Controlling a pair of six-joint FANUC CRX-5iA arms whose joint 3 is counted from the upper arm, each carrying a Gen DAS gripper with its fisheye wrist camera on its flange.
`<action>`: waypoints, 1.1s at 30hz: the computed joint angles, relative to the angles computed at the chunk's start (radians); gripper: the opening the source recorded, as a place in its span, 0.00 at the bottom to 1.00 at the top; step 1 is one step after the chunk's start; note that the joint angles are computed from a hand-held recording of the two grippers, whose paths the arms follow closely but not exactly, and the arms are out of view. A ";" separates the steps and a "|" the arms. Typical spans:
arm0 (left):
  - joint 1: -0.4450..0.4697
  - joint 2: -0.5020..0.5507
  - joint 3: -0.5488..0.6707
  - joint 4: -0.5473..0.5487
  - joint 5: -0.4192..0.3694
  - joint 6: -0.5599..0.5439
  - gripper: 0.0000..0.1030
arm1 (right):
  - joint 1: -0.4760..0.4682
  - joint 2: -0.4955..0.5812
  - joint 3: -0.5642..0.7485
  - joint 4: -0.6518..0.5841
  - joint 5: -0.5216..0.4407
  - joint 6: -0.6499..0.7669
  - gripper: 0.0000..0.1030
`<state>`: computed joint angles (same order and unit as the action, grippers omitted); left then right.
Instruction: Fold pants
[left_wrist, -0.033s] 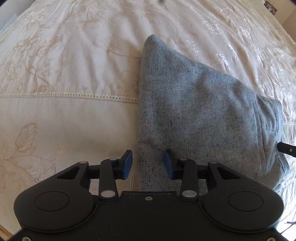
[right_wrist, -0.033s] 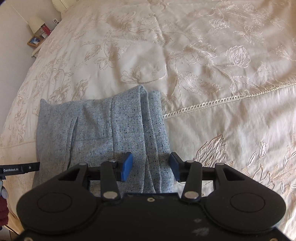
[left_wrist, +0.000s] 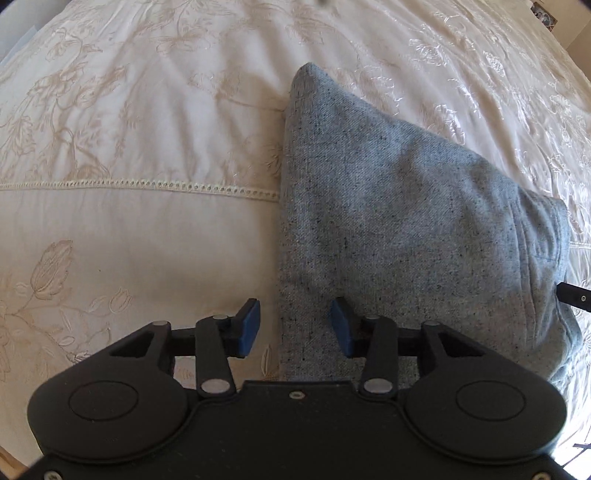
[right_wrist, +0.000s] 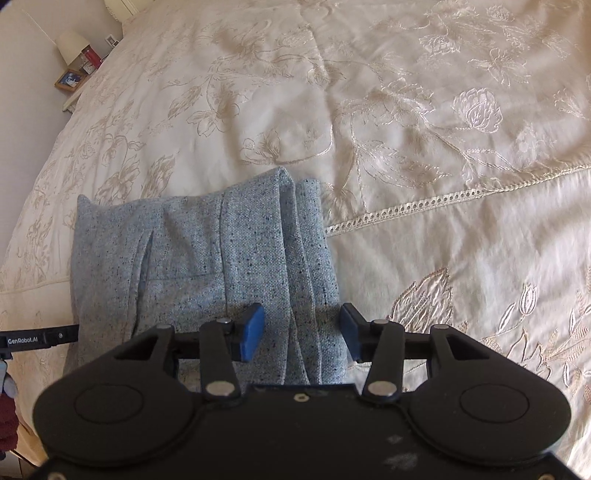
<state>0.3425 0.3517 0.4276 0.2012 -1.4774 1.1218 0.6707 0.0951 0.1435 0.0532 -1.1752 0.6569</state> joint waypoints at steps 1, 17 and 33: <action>-0.002 0.005 0.002 -0.002 0.004 0.006 0.55 | -0.006 0.002 0.000 -0.013 0.003 0.007 0.50; 0.048 0.040 0.007 0.100 -0.023 -0.047 0.57 | -0.103 0.021 0.023 -0.194 0.059 0.151 0.59; 0.055 0.040 -0.081 0.222 0.059 0.019 0.81 | -0.056 0.037 -0.001 -0.099 0.107 0.102 0.61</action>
